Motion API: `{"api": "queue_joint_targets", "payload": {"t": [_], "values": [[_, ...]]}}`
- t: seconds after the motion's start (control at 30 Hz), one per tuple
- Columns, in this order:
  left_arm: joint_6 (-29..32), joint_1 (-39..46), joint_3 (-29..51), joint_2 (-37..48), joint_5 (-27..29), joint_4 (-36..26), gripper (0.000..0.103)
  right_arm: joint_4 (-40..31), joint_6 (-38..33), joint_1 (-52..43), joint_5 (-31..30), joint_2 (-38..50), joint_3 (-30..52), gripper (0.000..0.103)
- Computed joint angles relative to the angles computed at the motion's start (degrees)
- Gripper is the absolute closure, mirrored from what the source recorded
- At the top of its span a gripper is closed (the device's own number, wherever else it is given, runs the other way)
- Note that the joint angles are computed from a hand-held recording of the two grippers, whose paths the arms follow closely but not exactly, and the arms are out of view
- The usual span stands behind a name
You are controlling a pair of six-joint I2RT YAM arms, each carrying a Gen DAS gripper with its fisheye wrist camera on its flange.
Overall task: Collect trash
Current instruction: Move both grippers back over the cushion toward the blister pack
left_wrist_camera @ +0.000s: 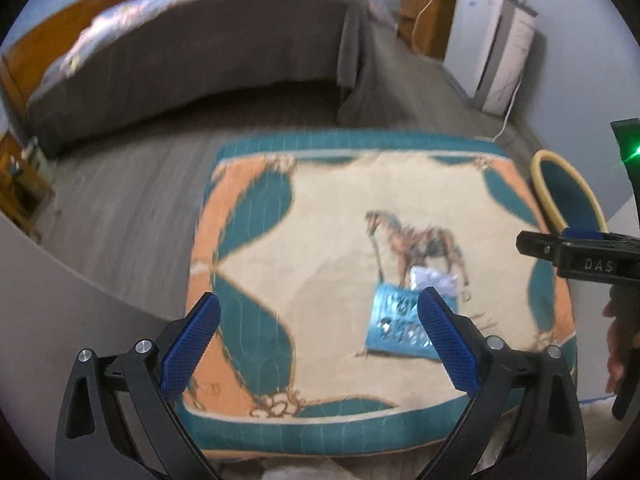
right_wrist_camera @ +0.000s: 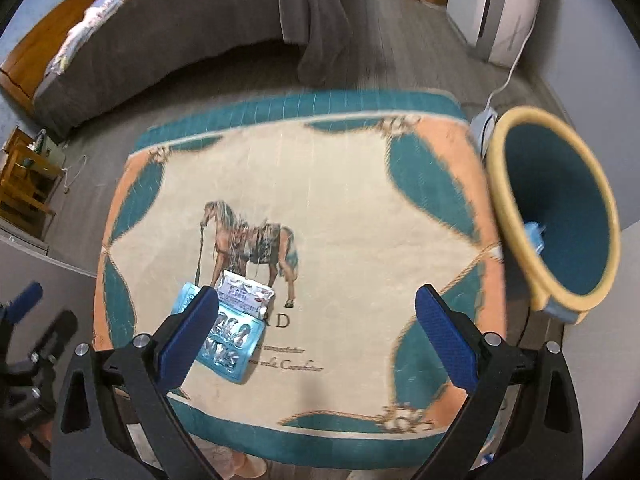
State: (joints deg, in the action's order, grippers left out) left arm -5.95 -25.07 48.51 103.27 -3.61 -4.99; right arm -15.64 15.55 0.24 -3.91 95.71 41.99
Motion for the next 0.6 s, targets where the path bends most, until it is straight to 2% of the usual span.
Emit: {"api": "queue_joint_targets", "payload": {"t": [0.1, 0.33, 0.6], "values": [[0.1, 1.4, 1.0, 2.7, 0.1, -0.3, 0.005, 0.6, 0.5, 2.6, 1.3, 4.6, 2.2, 0.009], [2.3, 2.5, 1.4, 5.2, -0.2, 0.9, 0.005, 0.2, -3.7, 8.1, 2.5, 17.0, 8.9, 0.024], [3.4, 3.3, 2.2, 7.0, 0.1, 0.6, 0.005, -3.1, -6.0, 11.8, 3.0, 26.9, 17.0, 0.024]]}}
